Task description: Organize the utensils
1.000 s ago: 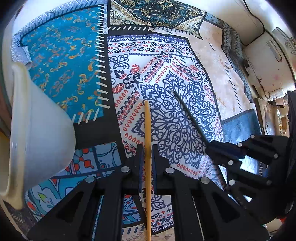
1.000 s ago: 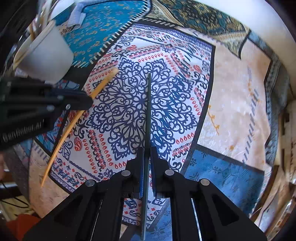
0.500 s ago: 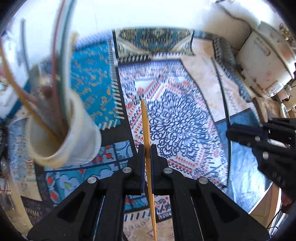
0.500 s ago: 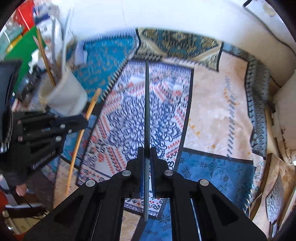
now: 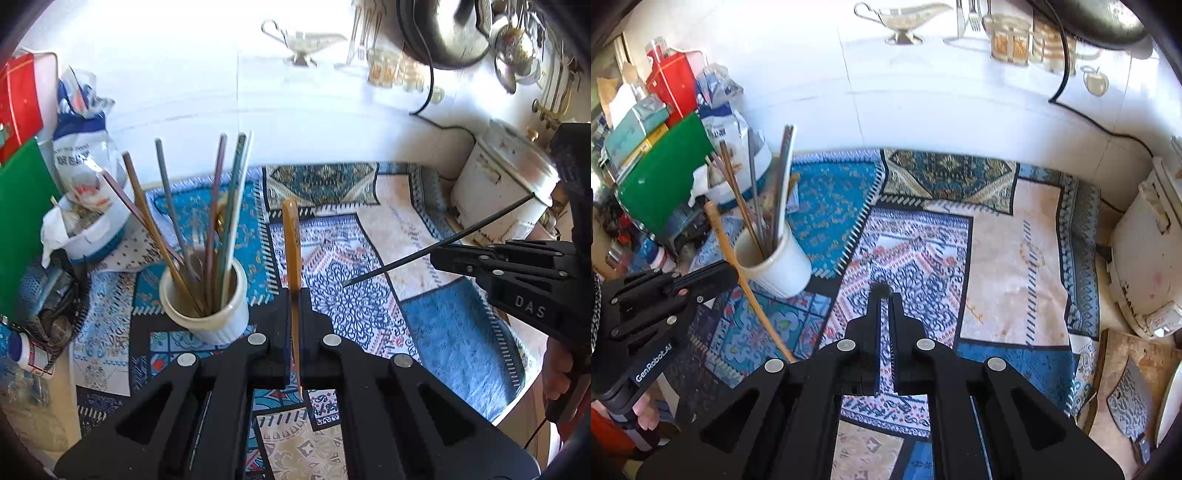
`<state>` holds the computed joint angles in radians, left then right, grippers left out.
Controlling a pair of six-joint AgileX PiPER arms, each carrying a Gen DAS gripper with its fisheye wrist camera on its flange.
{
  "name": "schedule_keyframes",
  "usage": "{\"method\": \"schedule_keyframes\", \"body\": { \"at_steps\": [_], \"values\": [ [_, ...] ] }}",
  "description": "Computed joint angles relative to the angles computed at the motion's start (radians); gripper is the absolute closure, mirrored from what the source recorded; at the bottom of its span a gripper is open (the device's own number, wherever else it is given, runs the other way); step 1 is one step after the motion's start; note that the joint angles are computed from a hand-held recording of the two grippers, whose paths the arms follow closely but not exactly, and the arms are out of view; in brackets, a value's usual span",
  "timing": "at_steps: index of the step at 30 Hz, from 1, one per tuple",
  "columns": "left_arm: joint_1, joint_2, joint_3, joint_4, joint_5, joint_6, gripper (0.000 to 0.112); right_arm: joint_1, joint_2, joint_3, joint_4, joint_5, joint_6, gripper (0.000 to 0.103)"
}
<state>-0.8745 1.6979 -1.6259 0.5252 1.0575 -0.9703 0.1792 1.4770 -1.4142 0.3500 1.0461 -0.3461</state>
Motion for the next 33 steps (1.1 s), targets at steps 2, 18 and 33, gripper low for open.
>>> {"method": "schedule_keyframes", "body": {
  "at_steps": [2, 18, 33],
  "values": [
    [0.0, -0.028, 0.003, 0.014, 0.001, -0.006, 0.112, 0.01, 0.001, -0.026, 0.007, 0.001, 0.015, 0.1],
    [0.097, -0.151, 0.092, -0.032, 0.003, 0.087, 0.109, 0.101, 0.065, -0.129, -0.028, 0.011, 0.089, 0.102],
    [0.298, -0.027, 0.428, -0.285, -0.177, 0.289, 0.077, 0.286, 0.299, 0.043, -0.151, 0.004, 0.201, 0.075]
  ]
}}
